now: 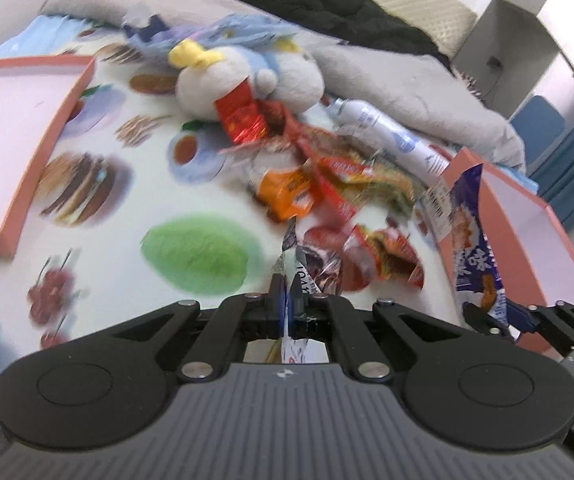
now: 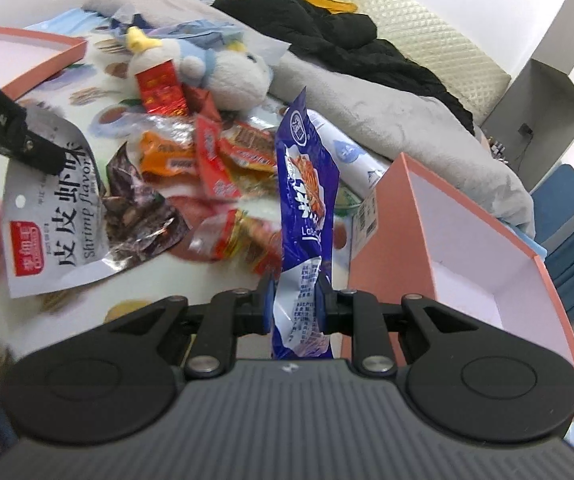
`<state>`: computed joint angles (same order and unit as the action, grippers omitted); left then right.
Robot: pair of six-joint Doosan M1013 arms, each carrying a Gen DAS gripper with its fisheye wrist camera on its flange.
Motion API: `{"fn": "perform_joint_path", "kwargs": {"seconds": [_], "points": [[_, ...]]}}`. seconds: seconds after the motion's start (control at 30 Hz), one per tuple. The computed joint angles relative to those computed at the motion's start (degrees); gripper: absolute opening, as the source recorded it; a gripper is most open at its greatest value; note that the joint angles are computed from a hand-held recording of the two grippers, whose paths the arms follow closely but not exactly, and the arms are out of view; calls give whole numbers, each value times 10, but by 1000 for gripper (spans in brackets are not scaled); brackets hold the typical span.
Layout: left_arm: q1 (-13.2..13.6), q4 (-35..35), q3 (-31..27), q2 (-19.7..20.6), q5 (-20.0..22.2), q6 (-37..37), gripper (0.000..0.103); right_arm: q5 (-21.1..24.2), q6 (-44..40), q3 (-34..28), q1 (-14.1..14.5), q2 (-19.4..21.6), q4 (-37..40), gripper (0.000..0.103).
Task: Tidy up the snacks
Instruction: 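Lift the silver shrimp packet with the left tool while the right tool lifts the blue packet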
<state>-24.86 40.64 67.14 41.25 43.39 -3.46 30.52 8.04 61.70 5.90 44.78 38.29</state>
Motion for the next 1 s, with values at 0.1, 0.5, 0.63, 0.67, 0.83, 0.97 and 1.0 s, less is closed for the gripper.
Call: {"fn": "perform_joint_path", "kwargs": {"seconds": [0.1,0.5,0.63,0.67,0.83,0.97,1.0], "points": [[-7,-18,6,-3,10,7,2,10,-24,18,-6,-8,11,24],[-11,-98,5,-10,57,66,3,69,-15,26,-22,-6,35,26],[-10,-116,-9,-6,87,89,41,116,18,6,-28,5,43,32],[-10,-115,-14,-5,98,91,52,131,24,0,-31,8,46,36],[-15,-102,-39,6,154,133,78,206,56,-29,-42,25,73,78],[-12,-89,-50,10,164,158,82,230,36,-35,-49,30,106,86],[-11,-87,-55,12,166,163,84,232,36,-37,-49,31,106,86]]}}
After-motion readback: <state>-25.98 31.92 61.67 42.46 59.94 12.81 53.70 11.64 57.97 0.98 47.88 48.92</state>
